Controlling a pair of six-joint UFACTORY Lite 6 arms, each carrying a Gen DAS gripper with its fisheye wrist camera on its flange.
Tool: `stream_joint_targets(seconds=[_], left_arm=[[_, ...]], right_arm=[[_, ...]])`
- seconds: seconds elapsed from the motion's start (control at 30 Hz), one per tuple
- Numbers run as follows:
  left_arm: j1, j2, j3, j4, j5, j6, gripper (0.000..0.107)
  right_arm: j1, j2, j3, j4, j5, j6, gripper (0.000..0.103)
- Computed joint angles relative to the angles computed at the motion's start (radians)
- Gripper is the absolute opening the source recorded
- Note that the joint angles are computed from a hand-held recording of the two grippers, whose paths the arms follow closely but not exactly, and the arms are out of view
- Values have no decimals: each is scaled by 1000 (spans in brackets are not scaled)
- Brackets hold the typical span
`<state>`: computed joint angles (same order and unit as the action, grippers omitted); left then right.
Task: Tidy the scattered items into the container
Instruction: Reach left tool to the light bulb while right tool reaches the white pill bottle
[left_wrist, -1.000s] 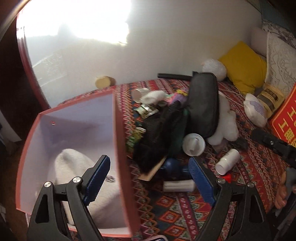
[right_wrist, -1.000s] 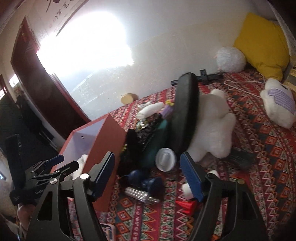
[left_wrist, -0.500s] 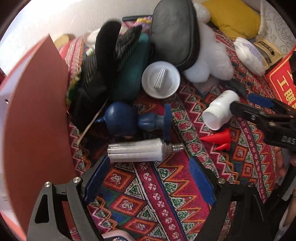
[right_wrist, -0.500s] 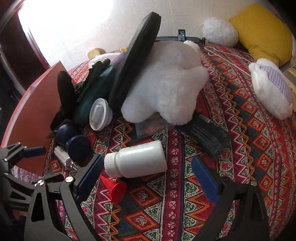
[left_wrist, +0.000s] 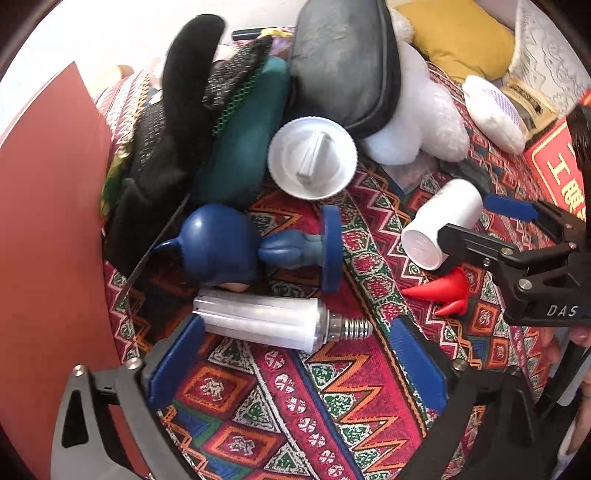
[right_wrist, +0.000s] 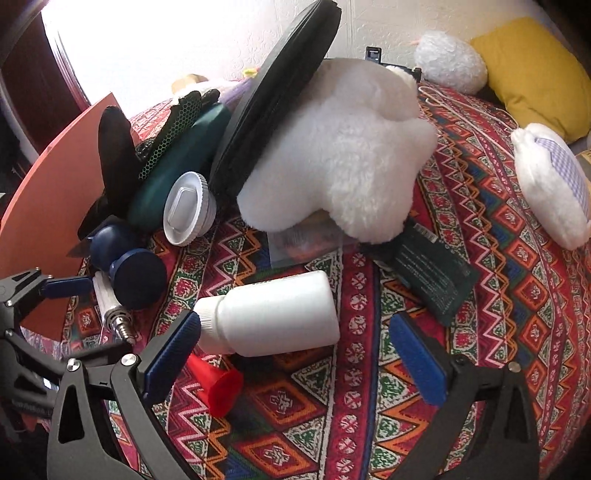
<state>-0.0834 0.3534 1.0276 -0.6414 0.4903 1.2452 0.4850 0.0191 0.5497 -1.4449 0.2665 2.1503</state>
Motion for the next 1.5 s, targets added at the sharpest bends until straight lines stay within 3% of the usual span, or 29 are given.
stream_joint_targets(seconds=[0.13,0.23,0.27,0.33,0.37,0.5,0.77,0.87,0.93,1.07,1.13,1.2,1.3,1.37,1.4,1.43,1.5], left_arm=[[-31,-12,-53,-43,-114,69,103],[-12,-9,-53,-159,-119,163,101],[0,-8,-46,-182,-107,178,97],[16,-13,-39,-188,-97,187,84],[18,-27,-48,-180,-113,190,72],[51,-60,-52,-73,-60,121,60],[115,-135,-98,151,-2,-71,60],[92,-137,-127,217,-39,-142,60],[87,-90,-68,213,14,-185,60],[178,46,122,64,327,-186,65],[210,106,198,25,396,-237,75],[222,188,286,-3,424,-328,76],[211,227,288,-3,377,-374,77],[162,153,197,30,268,-371,77],[133,115,155,61,210,-380,65],[112,70,98,84,157,-373,61],[125,22,49,83,161,-349,49]], right_arm=[[34,50,41,90,25,-111,102],[45,68,52,102,46,-122,102],[37,65,47,82,34,-103,99],[1,34,21,-2,-34,-27,83],[-8,25,16,-6,-48,-24,83],[-5,17,11,31,-49,-65,83],[-1,22,23,120,-47,-149,83],[8,35,34,114,-41,-128,83],[13,39,36,104,-38,-107,83],[7,83,54,165,-63,-162,85],[18,103,67,210,-54,-210,86],[22,108,72,211,-48,-205,87],[22,109,71,193,-50,-182,87],[23,105,66,188,-52,-184,87],[24,102,62,189,-53,-184,86],[24,100,59,192,-52,-184,84],[22,103,62,200,-55,-186,82]])
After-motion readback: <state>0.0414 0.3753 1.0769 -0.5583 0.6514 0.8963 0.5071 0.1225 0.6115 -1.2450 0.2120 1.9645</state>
